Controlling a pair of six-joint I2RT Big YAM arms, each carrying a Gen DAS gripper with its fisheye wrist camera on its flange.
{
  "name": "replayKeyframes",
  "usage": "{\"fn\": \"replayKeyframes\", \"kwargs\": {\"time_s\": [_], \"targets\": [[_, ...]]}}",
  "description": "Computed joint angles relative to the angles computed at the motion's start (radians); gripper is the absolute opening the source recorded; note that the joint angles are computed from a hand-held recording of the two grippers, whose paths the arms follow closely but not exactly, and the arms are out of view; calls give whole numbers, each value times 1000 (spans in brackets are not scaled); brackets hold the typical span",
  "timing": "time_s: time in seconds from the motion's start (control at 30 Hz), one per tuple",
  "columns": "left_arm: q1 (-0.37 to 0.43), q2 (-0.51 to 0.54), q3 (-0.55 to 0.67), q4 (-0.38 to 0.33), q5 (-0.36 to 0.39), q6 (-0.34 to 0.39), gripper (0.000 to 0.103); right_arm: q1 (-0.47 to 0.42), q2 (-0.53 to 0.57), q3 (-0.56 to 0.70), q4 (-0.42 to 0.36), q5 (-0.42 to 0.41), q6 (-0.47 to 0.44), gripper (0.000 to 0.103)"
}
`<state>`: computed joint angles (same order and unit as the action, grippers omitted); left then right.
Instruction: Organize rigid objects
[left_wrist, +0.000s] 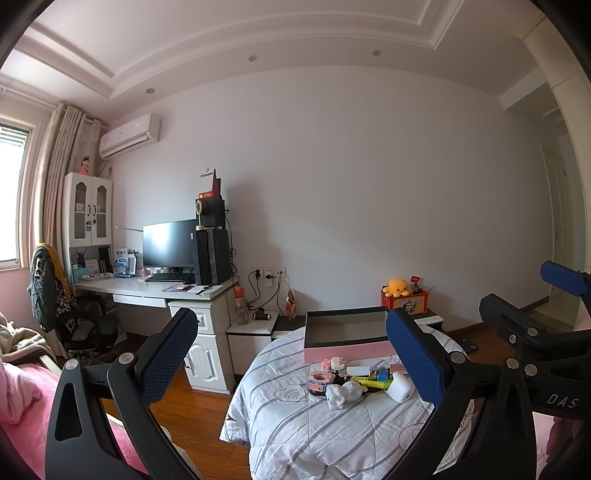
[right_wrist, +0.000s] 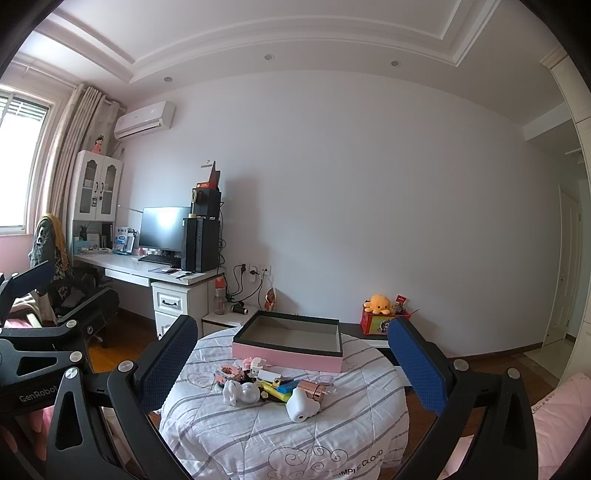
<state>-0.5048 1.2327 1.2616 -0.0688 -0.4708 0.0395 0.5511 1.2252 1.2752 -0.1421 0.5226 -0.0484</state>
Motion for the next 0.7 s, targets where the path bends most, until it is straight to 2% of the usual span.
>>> {"fn": "replayKeyframes", "kwargs": {"time_s": [0.53, 0.7], "targets": [[-3, 5, 0, 5, -24, 28, 103, 0, 3, 4, -7, -8, 2, 103], [4, 6, 4, -6, 2, 11, 103, -2, 4, 2, -3, -14, 4, 103]]}}
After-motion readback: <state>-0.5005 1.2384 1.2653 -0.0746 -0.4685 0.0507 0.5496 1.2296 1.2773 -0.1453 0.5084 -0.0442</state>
